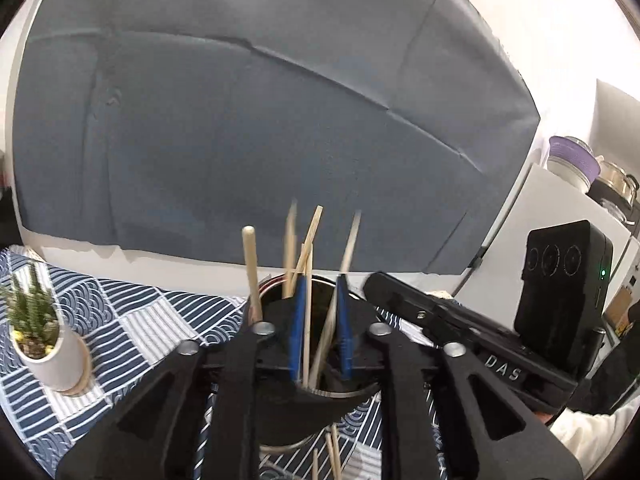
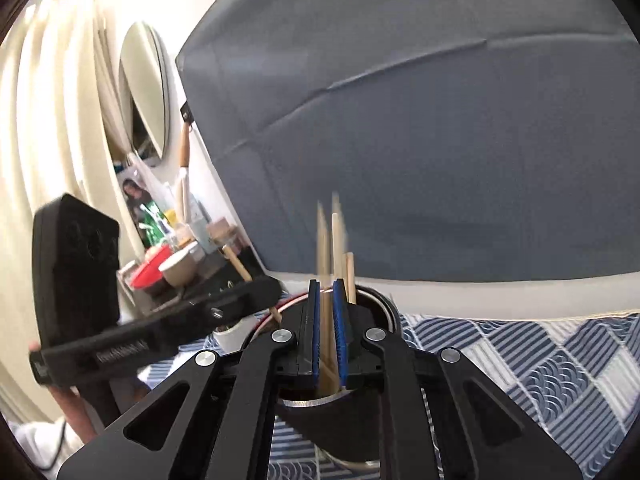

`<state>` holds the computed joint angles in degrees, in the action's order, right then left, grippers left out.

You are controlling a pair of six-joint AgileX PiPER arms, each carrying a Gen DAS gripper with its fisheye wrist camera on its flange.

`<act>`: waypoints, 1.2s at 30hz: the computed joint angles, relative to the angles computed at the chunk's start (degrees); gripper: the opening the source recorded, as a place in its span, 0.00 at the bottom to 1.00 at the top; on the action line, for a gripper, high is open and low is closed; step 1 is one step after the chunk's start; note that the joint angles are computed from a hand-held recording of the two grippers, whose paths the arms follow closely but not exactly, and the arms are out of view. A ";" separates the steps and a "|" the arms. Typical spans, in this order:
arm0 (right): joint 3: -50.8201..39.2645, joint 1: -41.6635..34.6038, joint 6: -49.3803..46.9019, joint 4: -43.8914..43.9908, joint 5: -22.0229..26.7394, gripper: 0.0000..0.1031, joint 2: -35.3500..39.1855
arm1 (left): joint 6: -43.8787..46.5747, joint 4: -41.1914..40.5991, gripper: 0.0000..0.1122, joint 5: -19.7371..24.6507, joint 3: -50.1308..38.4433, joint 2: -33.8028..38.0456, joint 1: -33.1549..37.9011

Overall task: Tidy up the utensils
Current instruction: 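Lower both open tools to the remaining skewers beside the holder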

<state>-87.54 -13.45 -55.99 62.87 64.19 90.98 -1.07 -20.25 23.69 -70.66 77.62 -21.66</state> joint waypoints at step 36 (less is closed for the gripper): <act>30.62 3.50 50.42 -52.55 -3.41 0.69 -20.06 | 24.49 -1.67 0.82 25.46 12.13 1.68 4.69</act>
